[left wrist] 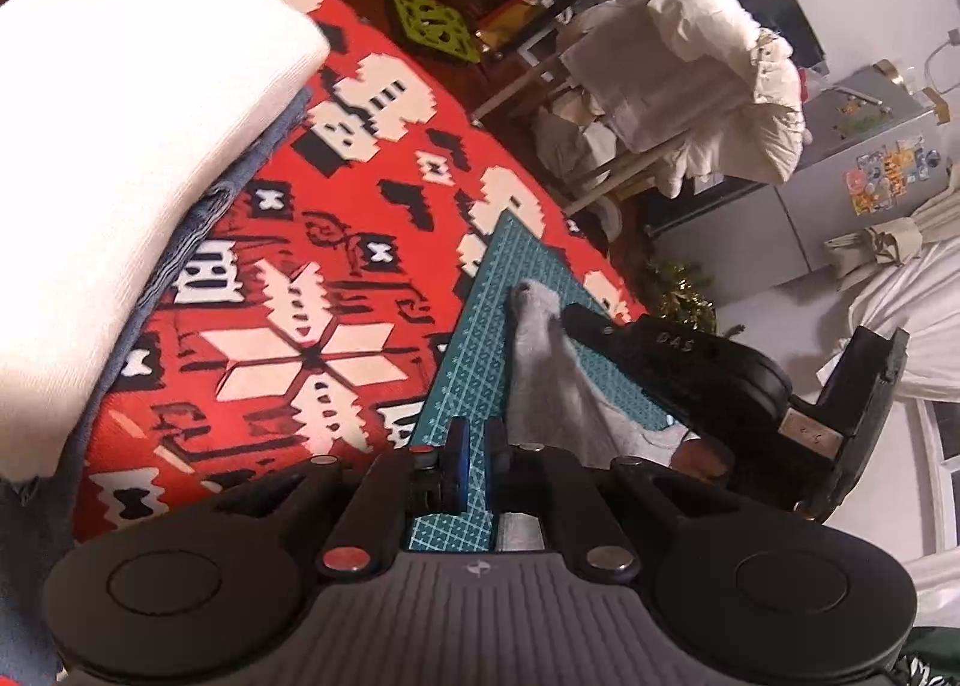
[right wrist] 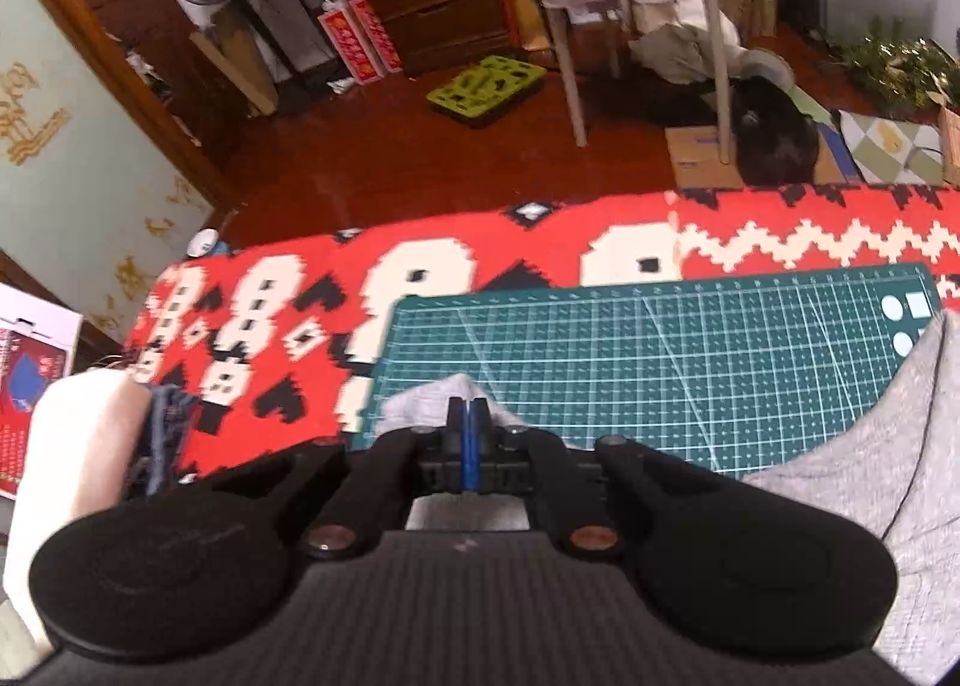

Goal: Fold clothes

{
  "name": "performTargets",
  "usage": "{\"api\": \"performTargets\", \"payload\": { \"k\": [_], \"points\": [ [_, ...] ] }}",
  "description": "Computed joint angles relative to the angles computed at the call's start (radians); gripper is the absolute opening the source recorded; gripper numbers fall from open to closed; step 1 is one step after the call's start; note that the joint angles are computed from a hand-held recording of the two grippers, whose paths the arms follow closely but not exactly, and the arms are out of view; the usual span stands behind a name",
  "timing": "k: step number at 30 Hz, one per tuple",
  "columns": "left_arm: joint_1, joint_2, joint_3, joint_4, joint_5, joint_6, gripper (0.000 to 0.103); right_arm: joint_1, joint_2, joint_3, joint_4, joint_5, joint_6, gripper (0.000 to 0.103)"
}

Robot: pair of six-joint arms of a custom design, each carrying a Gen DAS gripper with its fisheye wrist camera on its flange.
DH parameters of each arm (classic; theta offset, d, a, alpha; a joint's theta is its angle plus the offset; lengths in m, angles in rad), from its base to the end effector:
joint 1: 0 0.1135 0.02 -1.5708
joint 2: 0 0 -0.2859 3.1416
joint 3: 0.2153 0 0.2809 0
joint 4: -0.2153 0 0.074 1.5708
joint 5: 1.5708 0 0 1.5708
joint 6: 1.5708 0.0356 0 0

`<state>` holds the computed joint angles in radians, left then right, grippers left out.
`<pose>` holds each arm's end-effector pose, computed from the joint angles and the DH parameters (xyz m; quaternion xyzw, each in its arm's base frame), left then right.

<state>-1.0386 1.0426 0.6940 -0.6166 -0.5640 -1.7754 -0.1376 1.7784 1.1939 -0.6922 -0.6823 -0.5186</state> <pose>0.1248 -0.1744 0.2375 -0.4076 0.8254 -0.2393 0.3088 0.3699 -0.0286 0.1946 -0.2246 0.9061 0.2688 0.2374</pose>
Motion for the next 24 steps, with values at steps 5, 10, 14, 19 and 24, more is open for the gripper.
{"api": "performTargets", "payload": {
  "k": [5, 10, 14, 19, 24],
  "points": [
    [-0.011, 0.016, 0.021, -0.021, -0.019, 0.010, 0.004, 0.040, 0.000, -0.004, -0.004, 0.027, -0.005, 0.001],
    [-0.003, 0.022, 0.021, -0.014, -0.011, 0.022, 0.004, 0.079, 0.024, 0.010, 0.039, 0.059, 0.070, 0.001],
    [-0.002, 0.025, 0.019, -0.006, -0.010, 0.024, 0.004, 0.066, 0.002, 0.009, 0.011, 0.028, 0.036, 0.001],
    [-0.011, 0.038, 0.035, -0.022, -0.021, 0.024, 0.004, 0.074, -0.008, -0.010, 0.006, 0.040, 0.011, 0.001],
    [-0.007, 0.041, 0.029, -0.003, -0.012, 0.039, 0.004, 0.085, 0.012, 0.002, 0.023, 0.044, 0.088, 0.001]
  ]
}}
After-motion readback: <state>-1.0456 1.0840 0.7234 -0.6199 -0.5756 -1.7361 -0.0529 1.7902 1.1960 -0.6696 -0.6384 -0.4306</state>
